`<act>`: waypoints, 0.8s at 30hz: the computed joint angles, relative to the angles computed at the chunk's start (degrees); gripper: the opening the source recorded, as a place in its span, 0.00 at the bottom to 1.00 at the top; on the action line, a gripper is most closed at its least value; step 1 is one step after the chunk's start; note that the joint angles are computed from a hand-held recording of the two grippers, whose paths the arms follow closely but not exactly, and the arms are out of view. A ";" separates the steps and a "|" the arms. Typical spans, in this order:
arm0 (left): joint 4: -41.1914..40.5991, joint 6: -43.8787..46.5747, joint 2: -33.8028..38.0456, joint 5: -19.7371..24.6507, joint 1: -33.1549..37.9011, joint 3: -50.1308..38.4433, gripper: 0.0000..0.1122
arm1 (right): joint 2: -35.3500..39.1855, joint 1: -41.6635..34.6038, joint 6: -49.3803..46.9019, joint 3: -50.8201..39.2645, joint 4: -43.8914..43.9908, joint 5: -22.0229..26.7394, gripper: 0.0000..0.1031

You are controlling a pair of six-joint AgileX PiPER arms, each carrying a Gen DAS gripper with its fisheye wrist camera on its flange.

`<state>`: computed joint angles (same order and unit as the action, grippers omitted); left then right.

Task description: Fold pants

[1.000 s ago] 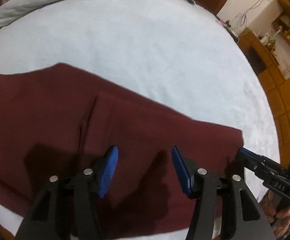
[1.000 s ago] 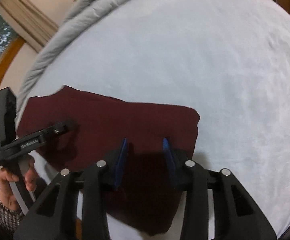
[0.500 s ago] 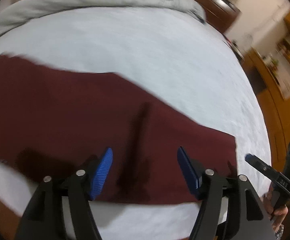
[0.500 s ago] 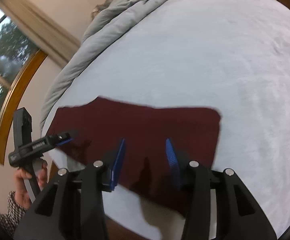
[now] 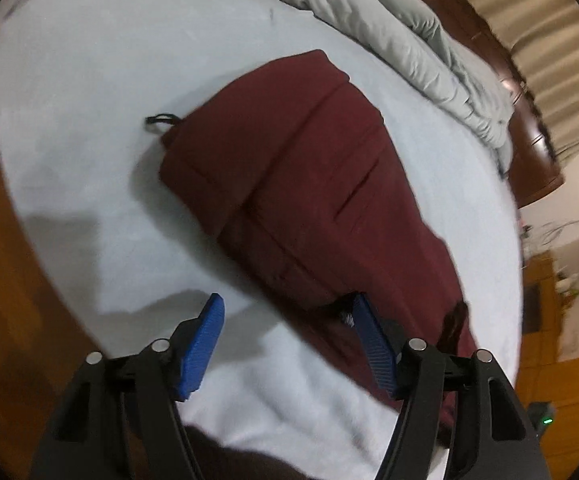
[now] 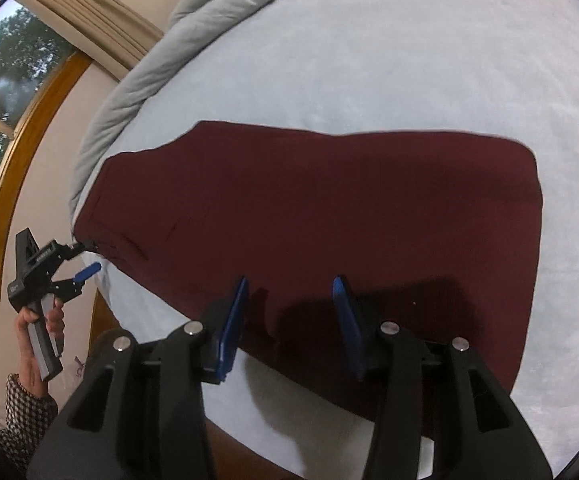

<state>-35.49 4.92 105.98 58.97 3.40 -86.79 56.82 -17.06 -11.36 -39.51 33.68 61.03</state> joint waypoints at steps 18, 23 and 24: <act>-15.47 8.28 7.98 -0.94 1.46 -5.62 0.55 | 0.77 1.65 1.16 1.33 -0.01 -2.69 0.44; -17.57 6.19 9.47 -2.80 0.44 -6.58 0.69 | 0.88 1.06 -0.37 1.90 0.71 -2.90 0.45; -18.50 6.84 8.78 -3.51 0.15 -6.18 0.66 | 0.76 0.93 -0.68 2.08 0.86 -2.86 0.45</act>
